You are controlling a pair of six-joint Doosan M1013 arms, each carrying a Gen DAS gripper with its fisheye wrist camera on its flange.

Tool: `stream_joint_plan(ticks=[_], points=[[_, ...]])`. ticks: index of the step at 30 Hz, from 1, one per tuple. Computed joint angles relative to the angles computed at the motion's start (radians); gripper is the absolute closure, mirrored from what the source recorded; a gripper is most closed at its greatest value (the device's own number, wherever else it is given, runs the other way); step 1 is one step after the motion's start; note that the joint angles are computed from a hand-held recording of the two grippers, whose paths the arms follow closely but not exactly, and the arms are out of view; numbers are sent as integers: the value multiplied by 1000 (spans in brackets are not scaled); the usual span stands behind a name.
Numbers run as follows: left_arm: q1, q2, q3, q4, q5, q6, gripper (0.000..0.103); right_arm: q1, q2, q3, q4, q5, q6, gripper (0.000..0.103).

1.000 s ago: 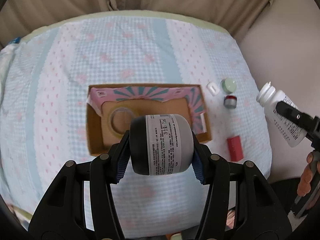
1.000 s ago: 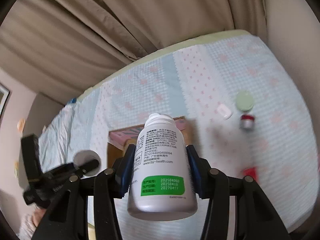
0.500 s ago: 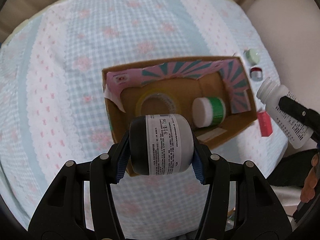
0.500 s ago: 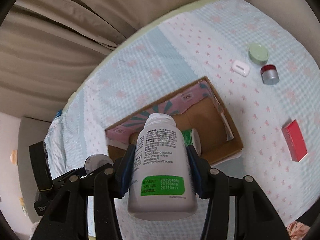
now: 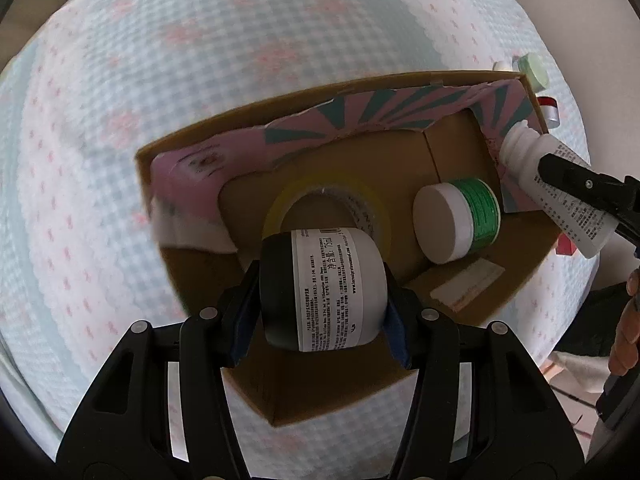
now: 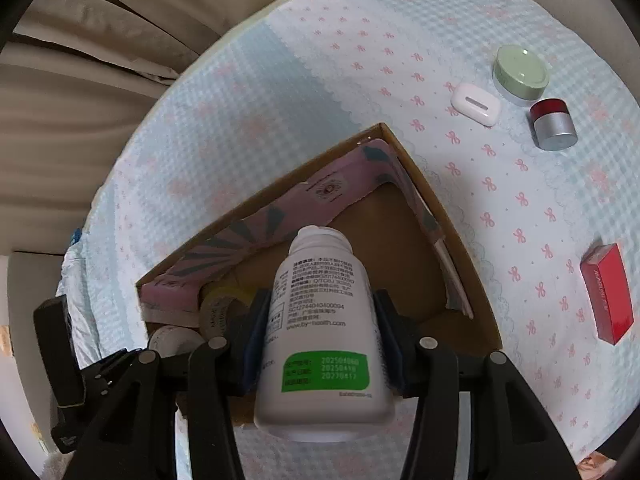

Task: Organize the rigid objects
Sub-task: 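Carry the pill bottle with the right tool into the box and release it, then withdraw both tools from the box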

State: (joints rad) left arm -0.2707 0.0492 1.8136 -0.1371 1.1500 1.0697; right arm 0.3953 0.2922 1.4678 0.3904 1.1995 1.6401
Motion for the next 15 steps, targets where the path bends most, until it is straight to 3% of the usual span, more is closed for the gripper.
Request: stream_joint_plan(ticks=[3, 4, 5, 6, 7, 9, 15], points=[[-5, 17, -14, 22, 1, 16, 52, 2, 19, -16, -5, 10, -12, 56], [-9, 18, -17, 32, -5, 22, 34, 2, 20, -15, -2, -1, -14, 55], [-9, 17, -21, 31, -9, 28, 0, 4, 20, -15, -8, -14, -8, 54], [-9, 13, -22, 29, -18, 29, 1, 6, 17, -13, -17, -35, -2, 47], [-11, 9, -23, 25, -25, 28, 0, 10, 12, -10, -32, -56, 3, 25], [-11, 6, -23, 20, -21, 24, 0, 12, 4, -5, -46, -84, -5, 0], [-8, -34, 10, 0, -25, -33, 0, 6, -13, 4, -48, -68, -22, 0]])
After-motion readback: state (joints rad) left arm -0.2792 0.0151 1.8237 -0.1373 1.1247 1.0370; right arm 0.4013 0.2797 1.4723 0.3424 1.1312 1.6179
